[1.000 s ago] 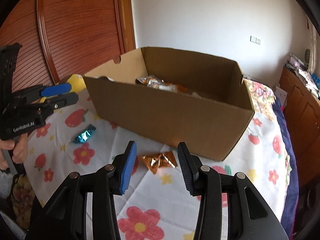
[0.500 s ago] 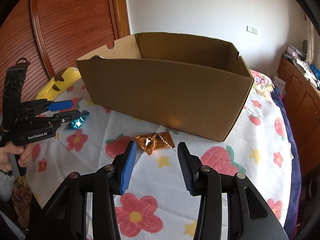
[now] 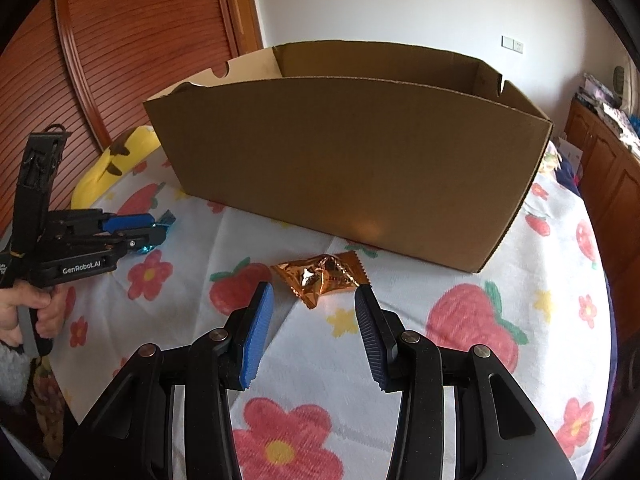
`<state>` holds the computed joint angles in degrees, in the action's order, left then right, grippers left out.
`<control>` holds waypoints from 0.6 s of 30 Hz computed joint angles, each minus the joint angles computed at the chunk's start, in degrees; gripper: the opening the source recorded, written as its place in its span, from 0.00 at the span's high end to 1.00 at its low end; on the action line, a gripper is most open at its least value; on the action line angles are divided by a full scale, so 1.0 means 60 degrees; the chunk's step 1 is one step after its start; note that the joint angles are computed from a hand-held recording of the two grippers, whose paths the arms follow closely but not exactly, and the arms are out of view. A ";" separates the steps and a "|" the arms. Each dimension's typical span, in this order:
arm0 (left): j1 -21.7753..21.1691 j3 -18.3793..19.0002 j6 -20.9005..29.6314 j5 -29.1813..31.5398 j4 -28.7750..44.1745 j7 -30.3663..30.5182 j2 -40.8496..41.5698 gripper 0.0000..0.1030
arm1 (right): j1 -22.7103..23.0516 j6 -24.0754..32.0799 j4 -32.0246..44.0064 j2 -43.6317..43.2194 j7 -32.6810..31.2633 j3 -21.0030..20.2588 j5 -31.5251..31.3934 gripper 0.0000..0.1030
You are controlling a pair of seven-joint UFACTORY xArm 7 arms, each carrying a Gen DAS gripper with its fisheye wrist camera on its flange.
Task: Organize snacks
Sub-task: 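Close the left tool on the teal candy while the right tool closes on the gold candy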
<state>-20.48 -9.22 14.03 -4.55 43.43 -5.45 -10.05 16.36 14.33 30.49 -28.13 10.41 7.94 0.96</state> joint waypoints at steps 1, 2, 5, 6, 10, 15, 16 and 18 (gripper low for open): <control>0.0029 -0.0031 -0.0072 0.0084 -0.0033 -0.0037 -0.0001 0.71 | 0.0005 -0.0008 0.0026 0.0057 0.0012 -0.0016 0.0022 0.58; 0.0059 -0.0064 -0.0078 0.0173 -0.0043 -0.0098 -0.0008 0.71 | 0.0012 -0.0014 0.0054 0.0117 0.0017 -0.0034 0.0043 0.58; -0.0010 0.0001 -0.0112 0.0057 -0.0044 -0.0033 0.0009 0.70 | -0.0040 -0.0037 0.0122 0.0298 0.0086 -0.0019 0.0055 0.58; -0.0032 0.0023 -0.0122 0.0002 -0.0045 0.0005 0.0012 0.70 | -0.0094 -0.0042 0.0154 0.0363 0.0132 0.0022 0.0017 0.58; 0.0136 -0.0137 -0.0128 0.0377 -0.0077 -0.0278 -0.0004 0.70 | 0.0008 -0.0058 0.0342 0.0738 0.0182 -0.0089 0.0163 0.58; 0.0247 -0.0288 -0.0081 0.0910 -0.0074 -0.0750 -0.0032 0.70 | 0.0008 0.0041 0.0664 0.1180 0.0285 -0.0089 0.0268 0.58; 0.0264 -0.0314 -0.0078 0.1005 -0.0078 -0.0837 -0.0036 0.70 | 0.0062 0.0058 0.0700 0.1216 0.0253 -0.0137 0.0341 0.57; 0.0306 -0.0368 -0.0060 0.1212 -0.0071 -0.1016 -0.0036 0.70 | 0.0067 0.0070 0.0796 0.1326 0.0292 -0.0163 0.0432 0.54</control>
<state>-18.65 -11.43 13.67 2.72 43.01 -11.55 -10.26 16.76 14.75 35.26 -20.17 12.16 6.97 3.55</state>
